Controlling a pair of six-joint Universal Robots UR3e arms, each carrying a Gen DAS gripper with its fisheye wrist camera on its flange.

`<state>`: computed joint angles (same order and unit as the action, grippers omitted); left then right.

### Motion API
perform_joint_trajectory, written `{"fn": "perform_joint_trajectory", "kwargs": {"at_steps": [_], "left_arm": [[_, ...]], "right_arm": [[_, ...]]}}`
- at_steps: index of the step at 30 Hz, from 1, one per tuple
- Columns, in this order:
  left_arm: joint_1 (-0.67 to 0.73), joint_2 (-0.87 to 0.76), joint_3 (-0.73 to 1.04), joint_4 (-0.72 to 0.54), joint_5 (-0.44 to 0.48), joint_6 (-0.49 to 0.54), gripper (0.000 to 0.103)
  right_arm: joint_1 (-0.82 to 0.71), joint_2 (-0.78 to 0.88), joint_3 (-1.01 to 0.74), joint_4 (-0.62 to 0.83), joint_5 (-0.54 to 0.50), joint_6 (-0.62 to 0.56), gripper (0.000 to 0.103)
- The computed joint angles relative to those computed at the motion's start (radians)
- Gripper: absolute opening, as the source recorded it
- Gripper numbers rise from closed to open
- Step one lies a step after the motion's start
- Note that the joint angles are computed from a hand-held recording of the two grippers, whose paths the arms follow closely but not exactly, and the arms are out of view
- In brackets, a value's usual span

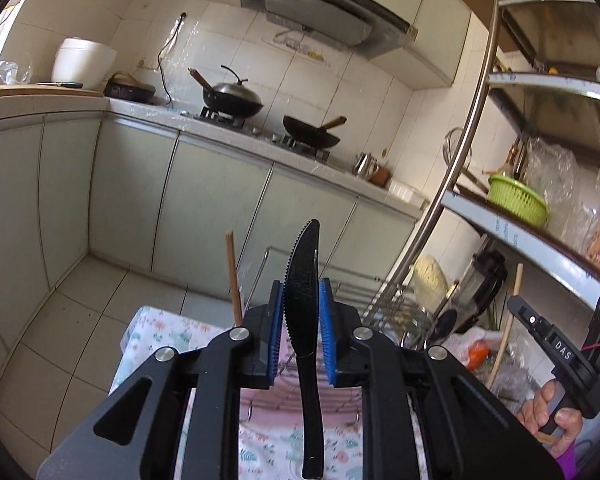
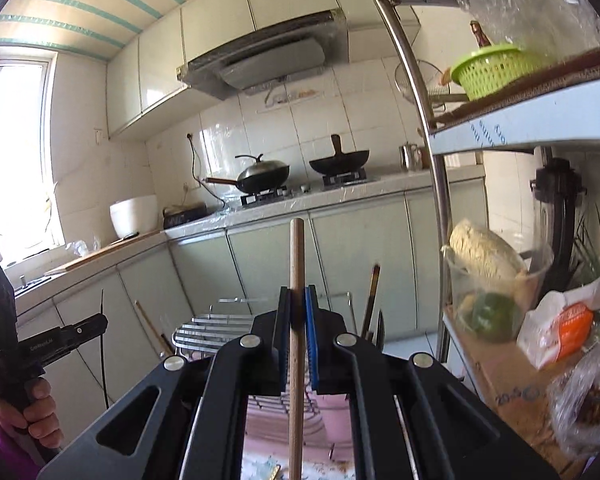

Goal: Organize utensils
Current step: 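Lift the knife and chopstick with both tools and carry them above the pink cup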

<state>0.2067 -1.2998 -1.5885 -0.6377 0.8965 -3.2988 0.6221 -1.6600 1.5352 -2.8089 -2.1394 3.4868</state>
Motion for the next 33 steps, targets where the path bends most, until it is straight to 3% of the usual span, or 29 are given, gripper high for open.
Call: {"fn": "perform_joint_trajectory", "kwargs": {"at_steps": [9,14,33], "left_arm": [[0.008,0.012,0.002,0.002,-0.005,-0.025,0.017],[0.009,0.044,-0.02,0.005,-0.002,-0.024,0.017],[-0.089,-0.01,0.021,0.078,0.108,-0.046,0.017]], "right_arm": [[0.018,-0.006,0.045,-0.032,-0.008,0.054,0.007],[0.08,0.026,0.037,-0.067,-0.074,0.042,0.007],[0.07,0.039,0.039,-0.117,-0.08,0.005,0.007]]}}
